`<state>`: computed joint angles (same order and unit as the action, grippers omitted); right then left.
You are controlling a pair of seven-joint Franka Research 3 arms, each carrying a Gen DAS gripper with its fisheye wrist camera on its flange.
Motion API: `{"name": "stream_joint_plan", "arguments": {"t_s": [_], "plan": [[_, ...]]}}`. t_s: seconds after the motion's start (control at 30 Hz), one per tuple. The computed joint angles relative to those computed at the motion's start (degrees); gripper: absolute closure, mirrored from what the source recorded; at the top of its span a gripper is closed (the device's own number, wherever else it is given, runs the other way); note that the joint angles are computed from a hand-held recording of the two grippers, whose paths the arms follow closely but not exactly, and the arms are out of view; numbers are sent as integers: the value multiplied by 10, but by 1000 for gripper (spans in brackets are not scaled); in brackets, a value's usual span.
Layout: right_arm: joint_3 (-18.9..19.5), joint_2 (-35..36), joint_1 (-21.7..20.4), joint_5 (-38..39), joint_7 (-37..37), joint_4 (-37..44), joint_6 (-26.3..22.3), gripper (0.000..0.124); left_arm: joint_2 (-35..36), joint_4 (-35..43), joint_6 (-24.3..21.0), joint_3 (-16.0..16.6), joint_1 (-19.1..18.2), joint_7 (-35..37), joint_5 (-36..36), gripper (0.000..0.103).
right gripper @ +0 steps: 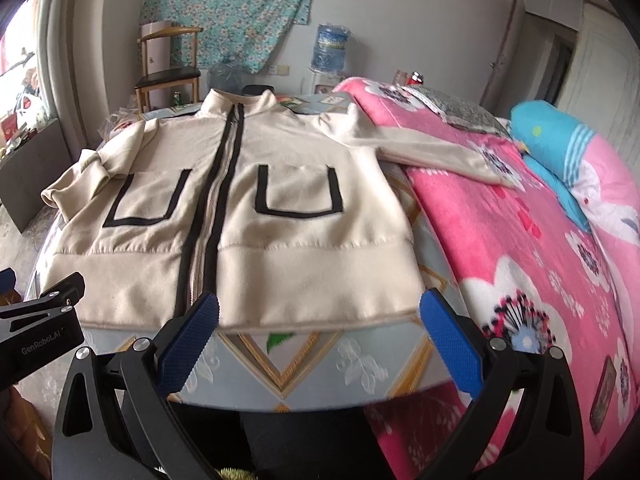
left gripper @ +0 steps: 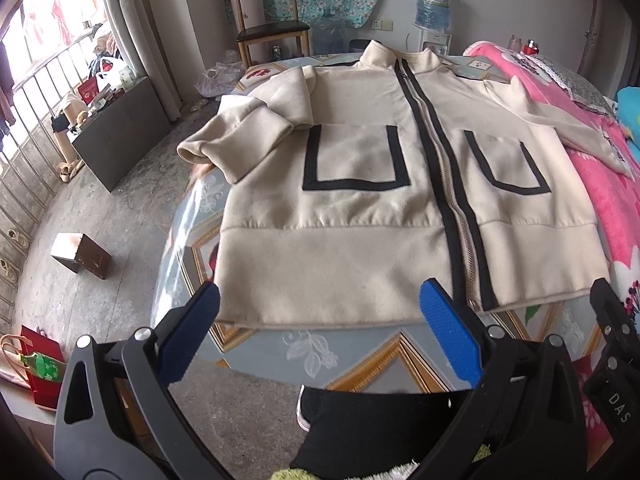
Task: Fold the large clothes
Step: 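Grasp the jacket sleeve cuff with the left tool and lift it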
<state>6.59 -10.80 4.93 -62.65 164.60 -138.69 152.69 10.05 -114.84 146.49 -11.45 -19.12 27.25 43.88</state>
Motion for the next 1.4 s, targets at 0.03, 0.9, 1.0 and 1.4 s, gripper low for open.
{"name": "stream_joint_plan", "arguments": {"t_s": [0.03,0.9,1.0,1.4], "plan": [[0,10,-1,-5,-2,10,0,26,7,11,-9,3,0,-1,8,7],[-34,360,40,307,-413,349,83,26,175,148,198,34,116,173,-81,7],[-23,398,33,372,-467,388,58,26,235,230,127,0,134,269,-155,7],[-55,428,56,516,-563,408,57,25,334,385,34,100,41,287,-165,25]]}}
